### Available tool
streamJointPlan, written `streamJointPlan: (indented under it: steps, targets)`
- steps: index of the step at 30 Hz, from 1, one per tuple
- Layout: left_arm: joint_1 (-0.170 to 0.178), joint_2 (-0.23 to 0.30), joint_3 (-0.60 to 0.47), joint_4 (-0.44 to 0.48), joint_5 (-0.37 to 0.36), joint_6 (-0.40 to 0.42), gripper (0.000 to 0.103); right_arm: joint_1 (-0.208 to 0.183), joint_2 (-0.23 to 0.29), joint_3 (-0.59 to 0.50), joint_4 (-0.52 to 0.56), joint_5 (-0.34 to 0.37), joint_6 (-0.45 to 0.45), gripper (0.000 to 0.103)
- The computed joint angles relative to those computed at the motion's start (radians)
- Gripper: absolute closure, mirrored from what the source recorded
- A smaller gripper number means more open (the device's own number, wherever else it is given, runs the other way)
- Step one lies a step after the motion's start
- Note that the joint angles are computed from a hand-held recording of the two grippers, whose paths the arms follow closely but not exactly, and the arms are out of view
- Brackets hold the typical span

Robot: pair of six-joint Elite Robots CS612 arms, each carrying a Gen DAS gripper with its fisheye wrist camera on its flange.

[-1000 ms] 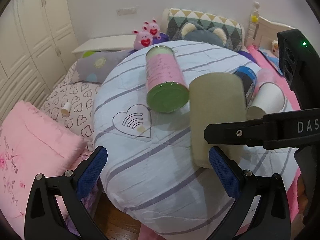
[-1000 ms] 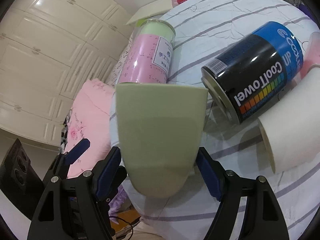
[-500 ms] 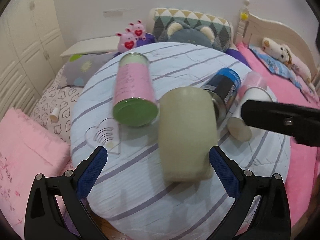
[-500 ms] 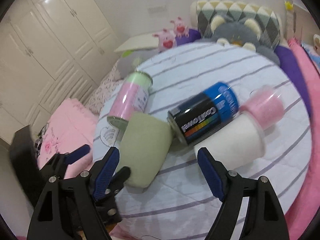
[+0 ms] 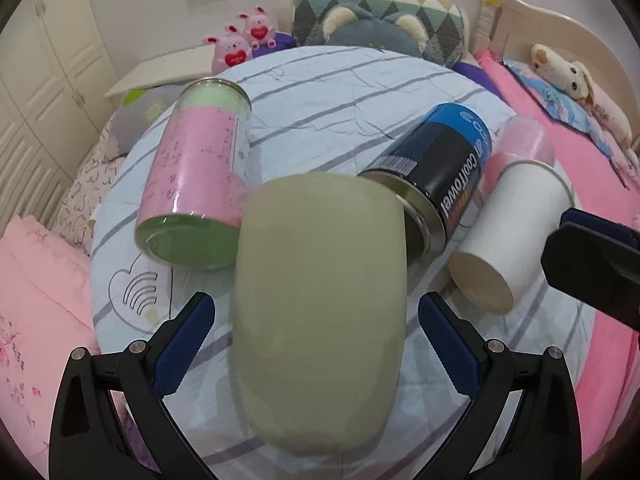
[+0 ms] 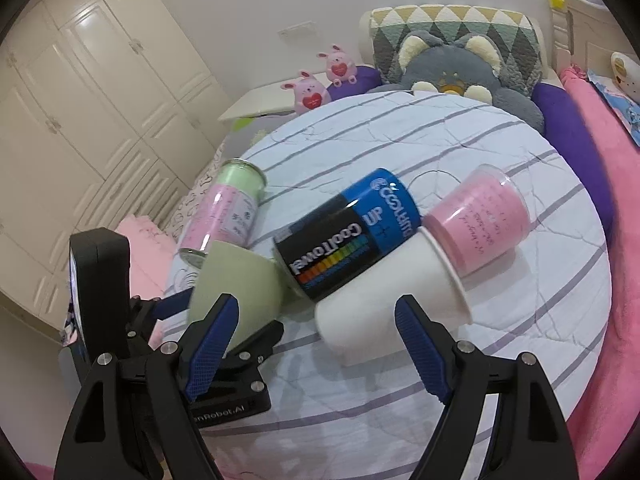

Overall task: Flip cup upright
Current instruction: 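Lower the upright pale green cup toward the quilt beside the canister, then set the pale green cup upright on the quilt and open the right gripper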

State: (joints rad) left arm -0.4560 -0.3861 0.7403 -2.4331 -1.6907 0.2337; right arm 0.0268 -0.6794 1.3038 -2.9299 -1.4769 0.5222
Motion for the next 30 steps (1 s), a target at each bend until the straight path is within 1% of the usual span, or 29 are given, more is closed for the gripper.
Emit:
streamJointPlan:
  steps: [3, 4, 6, 8, 11, 15, 17, 23, 30]
  targets:
    - [-0.004, 0.007, -0.012, 0.006, 0.010, -0.003, 0.001, -0.004, 0.001, 0.001, 0.001, 0.005, -0.004, 0.021]
    - [-0.005, 0.008, -0.015, 0.007, 0.015, -0.003, 0.003, -0.005, 0.001, 0.004, -0.010, 0.008, -0.006, 0.021]
    - [-0.007, 0.010, -0.019, 0.008, 0.018, -0.003, 0.019, -0.007, 0.003, 0.004, -0.014, 0.016, -0.007, 0.021]
    - [-0.009, 0.013, -0.025, 0.010, 0.032, -0.010, 0.022, -0.008, 0.003, 0.008, -0.025, 0.015, -0.007, 0.021]
    - [-0.006, 0.009, -0.017, 0.000, 0.023, -0.020, 0.022, -0.008, 0.000, 0.015, -0.032, 0.009, -0.008, 0.021]
    - [0.000, -0.010, 0.019, -0.041, 0.005, -0.027, 0.022, -0.006, -0.005, 0.027, -0.047, 0.008, -0.007, 0.021]
    - [0.002, -0.021, 0.042, -0.070, -0.002, -0.030, 0.022, -0.005, -0.008, 0.033, -0.055, 0.006, -0.008, 0.021]
    - [0.011, -0.048, 0.107, -0.198, -0.057, -0.055, 0.023, 0.001, -0.017, 0.048, -0.074, -0.006, -0.015, 0.021]
    - [0.016, -0.049, 0.123, -0.286, -0.078, -0.092, 0.023, 0.012, -0.020, 0.056, -0.083, -0.059, -0.035, 0.021]
